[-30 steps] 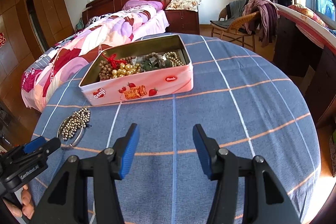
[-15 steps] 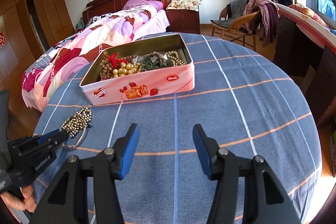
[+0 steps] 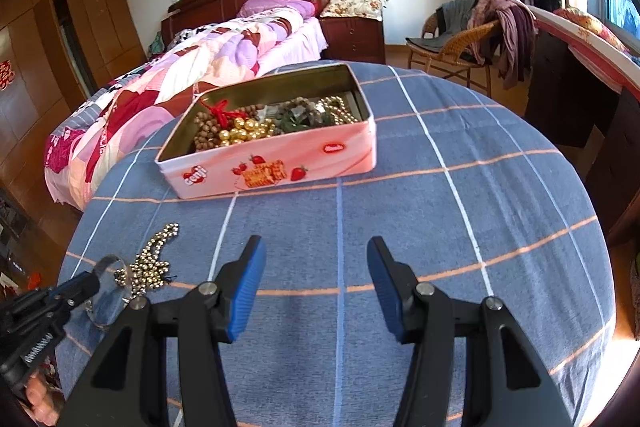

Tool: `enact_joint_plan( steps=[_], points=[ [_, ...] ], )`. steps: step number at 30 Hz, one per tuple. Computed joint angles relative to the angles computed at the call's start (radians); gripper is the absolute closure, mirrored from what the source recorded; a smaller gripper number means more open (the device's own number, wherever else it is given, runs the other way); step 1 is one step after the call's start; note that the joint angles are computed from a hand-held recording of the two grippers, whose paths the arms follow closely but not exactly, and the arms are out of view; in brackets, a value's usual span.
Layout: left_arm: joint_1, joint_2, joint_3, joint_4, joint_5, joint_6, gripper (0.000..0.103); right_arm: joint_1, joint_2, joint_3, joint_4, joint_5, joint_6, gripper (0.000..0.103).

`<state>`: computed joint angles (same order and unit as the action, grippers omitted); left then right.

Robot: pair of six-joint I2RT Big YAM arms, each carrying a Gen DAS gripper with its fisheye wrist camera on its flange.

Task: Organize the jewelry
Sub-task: 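Grasp the silver bangle rim with the left tool while the right tool grasps the silver bead chain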

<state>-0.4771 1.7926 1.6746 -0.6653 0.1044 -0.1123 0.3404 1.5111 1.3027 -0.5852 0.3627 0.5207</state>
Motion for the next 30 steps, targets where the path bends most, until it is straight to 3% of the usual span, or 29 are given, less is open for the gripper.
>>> enact_joint_plan(
  steps=[3,8,16,25,29,30],
  points=[
    [0.007,-0.021,-0.019,0.023,-0.038,-0.006,0.101,0.005,0.006,0.006,0.01,-0.037,-0.016,0.047],
    [0.013,-0.001,0.011,-0.013,-0.141,-0.027,0.101,0.047,0.074,0.082,-0.018,-0.111,-0.065,0.047],
    [0.027,0.006,0.019,-0.027,-0.171,-0.049,0.101,0.106,0.175,0.214,-0.059,-0.126,-0.198,0.047],
    [0.035,0.009,0.015,-0.032,-0.194,-0.054,0.101,0.115,0.298,0.369,-0.218,-0.16,-0.25,0.047],
    [0.031,0.007,0.015,-0.032,-0.191,-0.054,0.101,0.121,0.302,0.371,-0.235,-0.138,-0.274,0.057],
    [0.03,0.006,0.013,-0.031,-0.19,-0.053,0.1,0.122,0.3,0.369,-0.232,-0.141,-0.279,0.066]
  ],
)
